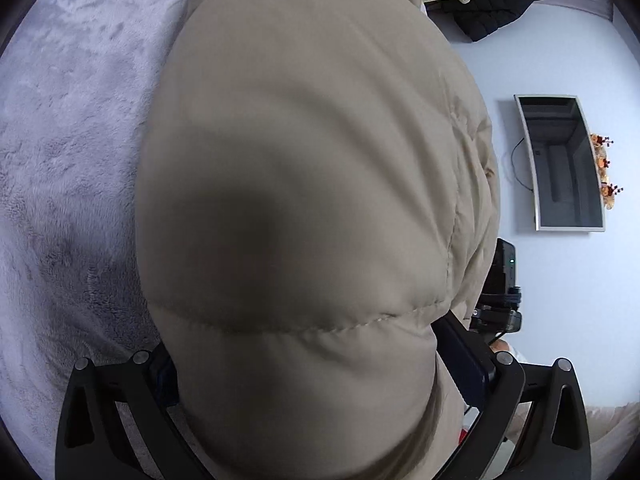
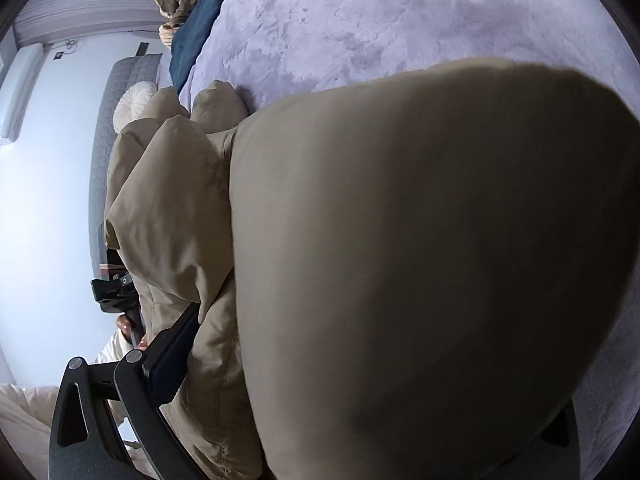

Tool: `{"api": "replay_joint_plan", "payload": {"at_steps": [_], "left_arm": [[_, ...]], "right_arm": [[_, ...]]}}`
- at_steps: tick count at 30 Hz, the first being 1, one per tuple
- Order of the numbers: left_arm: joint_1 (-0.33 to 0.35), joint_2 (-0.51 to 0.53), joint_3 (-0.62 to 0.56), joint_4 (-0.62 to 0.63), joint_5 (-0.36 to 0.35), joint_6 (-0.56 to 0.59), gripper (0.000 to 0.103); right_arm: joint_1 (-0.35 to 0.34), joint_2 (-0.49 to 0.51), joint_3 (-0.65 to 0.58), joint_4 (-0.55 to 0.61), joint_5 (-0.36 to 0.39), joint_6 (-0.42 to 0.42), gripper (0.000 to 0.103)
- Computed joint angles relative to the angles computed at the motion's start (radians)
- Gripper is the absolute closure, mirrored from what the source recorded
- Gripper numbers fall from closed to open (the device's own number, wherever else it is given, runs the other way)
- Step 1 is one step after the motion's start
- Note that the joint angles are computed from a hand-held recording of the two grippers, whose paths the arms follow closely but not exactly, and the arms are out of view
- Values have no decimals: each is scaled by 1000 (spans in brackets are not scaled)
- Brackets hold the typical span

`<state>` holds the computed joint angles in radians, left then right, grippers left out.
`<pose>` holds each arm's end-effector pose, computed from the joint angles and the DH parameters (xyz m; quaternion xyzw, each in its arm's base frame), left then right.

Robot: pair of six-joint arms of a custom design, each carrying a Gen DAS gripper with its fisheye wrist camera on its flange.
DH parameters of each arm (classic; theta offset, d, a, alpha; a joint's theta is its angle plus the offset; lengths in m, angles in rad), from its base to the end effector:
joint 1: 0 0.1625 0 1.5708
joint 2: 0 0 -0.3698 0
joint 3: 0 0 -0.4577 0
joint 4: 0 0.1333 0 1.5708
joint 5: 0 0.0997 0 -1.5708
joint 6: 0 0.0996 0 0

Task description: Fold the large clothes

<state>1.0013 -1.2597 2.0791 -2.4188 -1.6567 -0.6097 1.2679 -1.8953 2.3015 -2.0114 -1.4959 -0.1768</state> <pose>-0.1797 -0.5121 0.0837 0.0195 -0.9988 -0.0120 0.0436 0.0134 -0.4291 0.2363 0.0623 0.9972 -0.0256 0.0323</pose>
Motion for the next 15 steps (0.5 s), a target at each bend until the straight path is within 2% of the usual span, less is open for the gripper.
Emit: {"api": "replay_joint_plan", "payload": {"at_steps": [4,7,9,11,12,13,15], "left_arm": [[-81,16,-47,103,143,-3,1],[-126,17,-67,144,209,-6,11],[-152,13,-74,157,242,-1,17],[-165,12,-85,165,256,8,21],[-165,12,-89,165,257,17,22],[-167,10,-94,165,255,26,23],[-158,-17,-100,177,247,60,23]], "right_arm": [[22,-2,15,-30,-17,38,0],[30,-1,20,-51,-9,95,2],[31,-8,24,-57,12,120,12],[32,-23,31,-61,29,139,31],[34,-32,35,-63,39,149,35],[38,-43,39,-63,50,157,44],[63,-47,38,-75,57,177,51]]}}
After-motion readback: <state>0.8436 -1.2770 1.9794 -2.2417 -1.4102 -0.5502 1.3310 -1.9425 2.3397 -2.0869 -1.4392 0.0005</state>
